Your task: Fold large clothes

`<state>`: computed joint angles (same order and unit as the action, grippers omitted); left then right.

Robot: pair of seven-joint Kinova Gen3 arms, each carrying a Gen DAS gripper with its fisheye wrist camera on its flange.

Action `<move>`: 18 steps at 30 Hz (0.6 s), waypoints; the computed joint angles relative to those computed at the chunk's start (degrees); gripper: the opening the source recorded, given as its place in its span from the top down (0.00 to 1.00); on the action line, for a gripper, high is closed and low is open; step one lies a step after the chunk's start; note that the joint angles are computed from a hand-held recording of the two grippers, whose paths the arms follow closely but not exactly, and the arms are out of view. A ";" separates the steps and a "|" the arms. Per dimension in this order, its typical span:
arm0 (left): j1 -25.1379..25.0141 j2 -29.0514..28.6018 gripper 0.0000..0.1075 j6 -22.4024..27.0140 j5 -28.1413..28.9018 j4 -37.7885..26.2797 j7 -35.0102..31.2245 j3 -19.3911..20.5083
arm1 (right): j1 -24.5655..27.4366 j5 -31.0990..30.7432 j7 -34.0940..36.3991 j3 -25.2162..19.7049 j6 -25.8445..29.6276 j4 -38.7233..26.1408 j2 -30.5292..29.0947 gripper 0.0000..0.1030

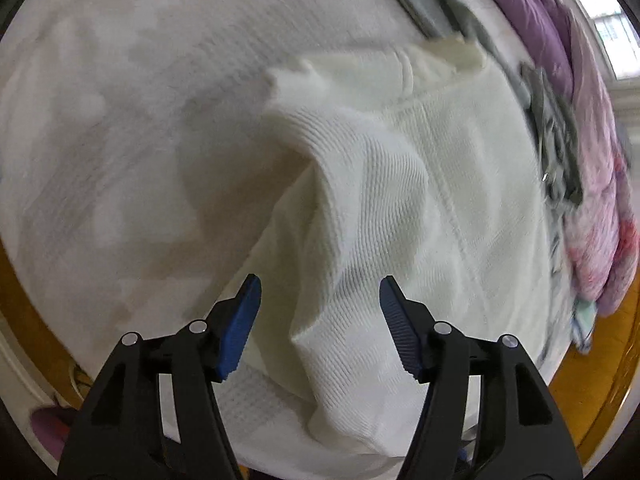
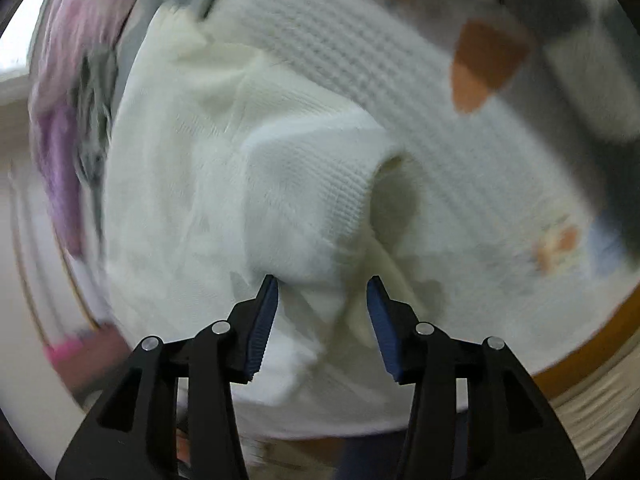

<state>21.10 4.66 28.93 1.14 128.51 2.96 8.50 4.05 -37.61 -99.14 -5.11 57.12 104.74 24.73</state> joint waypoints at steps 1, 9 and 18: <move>-2.65 1.35 0.49 1.25 0.36 -0.95 -2.33 2.60 | -1.57 1.92 -1.27 0.63 -0.17 -0.79 -0.15 0.84; -3.73 3.85 0.79 4.66 13.45 -1.73 -20.85 4.35 | -8.30 16.05 -8.98 2.02 1.53 -7.36 0.13 0.97; -6.44 -5.47 0.68 10.90 15.80 -2.04 -33.30 -0.59 | -18.92 30.56 -15.37 1.33 13.35 -20.66 4.47 0.79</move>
<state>14.66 -0.81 39.83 16.94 126.47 -30.34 7.91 -14.87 -7.05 -114.51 -3.78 70.46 84.08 29.21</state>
